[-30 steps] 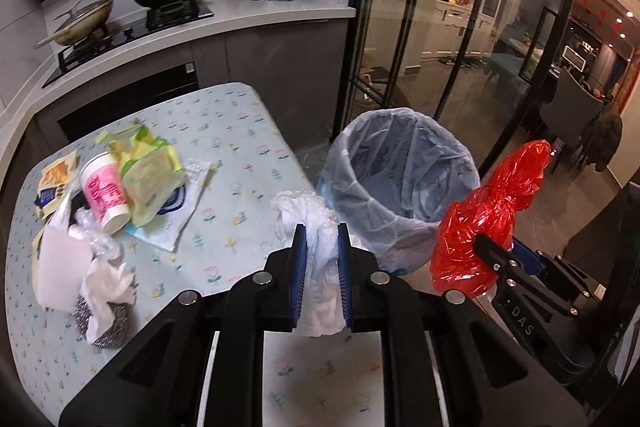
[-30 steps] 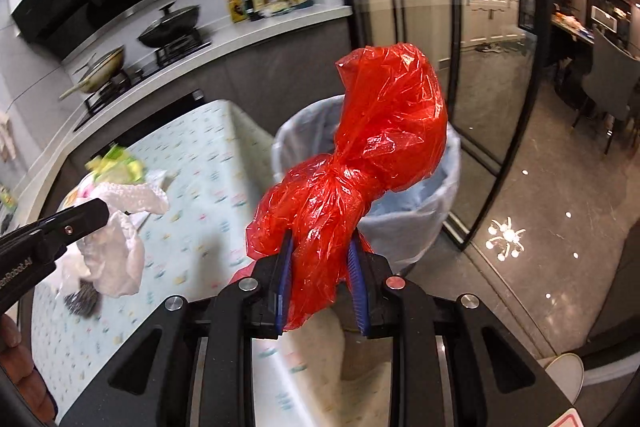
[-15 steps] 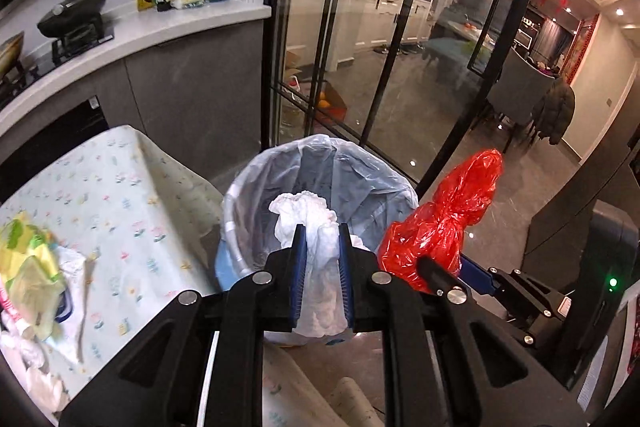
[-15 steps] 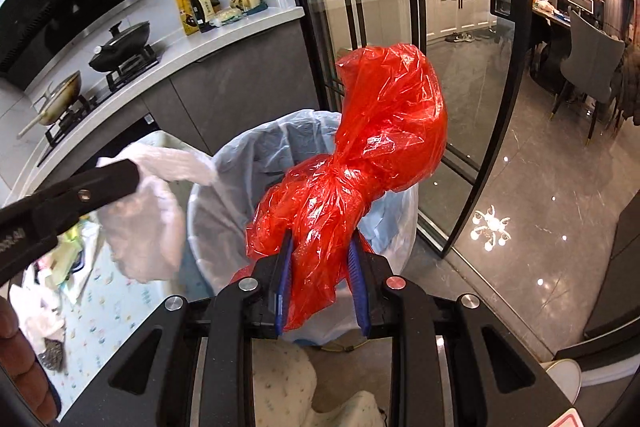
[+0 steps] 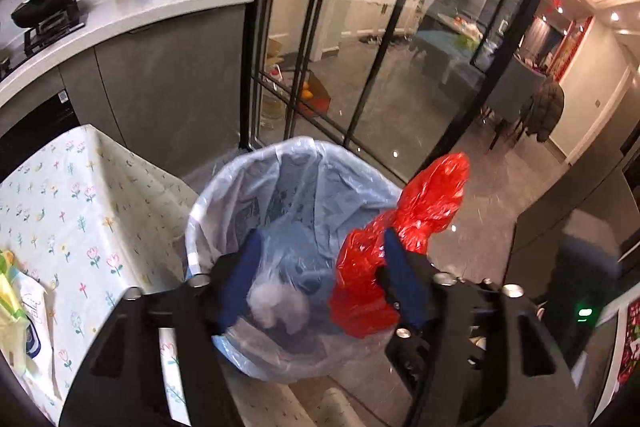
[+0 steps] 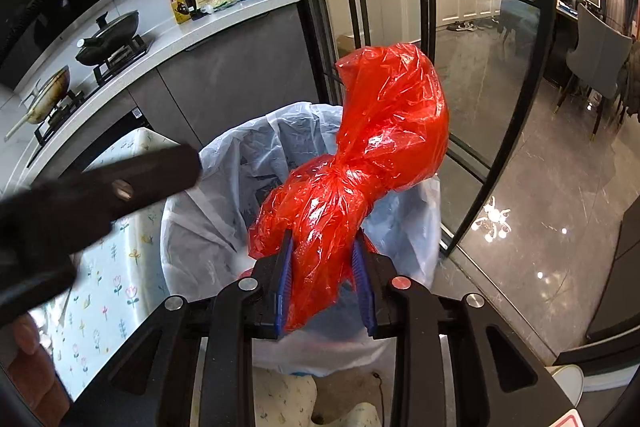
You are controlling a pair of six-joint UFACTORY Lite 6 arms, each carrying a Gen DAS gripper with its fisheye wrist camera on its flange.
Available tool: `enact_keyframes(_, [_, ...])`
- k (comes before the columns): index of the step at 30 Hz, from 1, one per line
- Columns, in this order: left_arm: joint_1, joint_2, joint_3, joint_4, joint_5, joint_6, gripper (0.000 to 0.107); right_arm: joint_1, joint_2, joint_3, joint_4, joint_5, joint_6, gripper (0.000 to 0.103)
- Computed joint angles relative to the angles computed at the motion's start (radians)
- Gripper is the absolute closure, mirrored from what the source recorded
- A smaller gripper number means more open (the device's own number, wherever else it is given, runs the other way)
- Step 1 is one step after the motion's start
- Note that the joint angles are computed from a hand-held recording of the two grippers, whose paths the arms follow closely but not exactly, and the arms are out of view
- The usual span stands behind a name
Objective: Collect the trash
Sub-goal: 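Open both tools to drop the tissue and red bag into the bin, then grasp the white sponge with the left tool while the right tool grasps a tissue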
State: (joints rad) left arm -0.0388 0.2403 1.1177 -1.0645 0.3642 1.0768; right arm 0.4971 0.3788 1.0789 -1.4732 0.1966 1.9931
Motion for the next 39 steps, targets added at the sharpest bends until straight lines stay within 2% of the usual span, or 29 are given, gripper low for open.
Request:
enact_keyframes(1, [0.004,-0.007,-0.004,-0.010,-0.006,0.008,0.037,0.002,0.005,0.005,-0.006,-0.001,0.011,0.073])
enact_keyframes(3, [0.016,-0.010,-0.002,-0.037,-0.008,0.035,0.035,-0.001,0.016,0.016,-0.049,-0.006,0.064,0.058])
enact_keyframes(5, [0.034,-0.025,-0.006,-0.046,0.004,0.041,0.031,0.000,0.022,0.025,-0.096,-0.006,0.114,0.048])
enact_keyframes(6, [0.041,-0.026,-0.003,-0.046,0.005,0.038,0.030,0.003,0.025,0.034,-0.081,-0.003,0.096,0.046])
enact_keyframes(10, [0.077,-0.056,-0.006,-0.014,0.020,-0.007,0.027,0.013,0.003,0.026,-0.044,0.004,0.071,0.046])
enact_keyframes(16, [0.110,-0.141,-0.074,-0.006,-0.015,0.000,0.027,0.047,-0.087,-0.039,-0.028,0.025,0.080,0.044])
enact_keyframes(23, [0.170,-0.319,-0.205,0.062,-0.032,-0.037,0.026,0.162,-0.225,-0.108,0.092,0.129,-0.002,0.036])
enact_keyframes(26, [0.240,-0.421,-0.275,0.076,0.012,-0.041,0.020,0.225,-0.277,-0.133,0.117,0.161,-0.004,0.036])
enact_keyframes(32, [0.449,-0.609,-0.408,0.089,0.132,0.018,0.020,0.378,-0.308,-0.120,0.201,0.254,-0.060,0.036])
enact_keyframes(39, [0.830,-0.714,-0.484,0.099,0.357,0.182,0.018,0.551,-0.280,-0.058,0.260,0.345,-0.079,0.036])
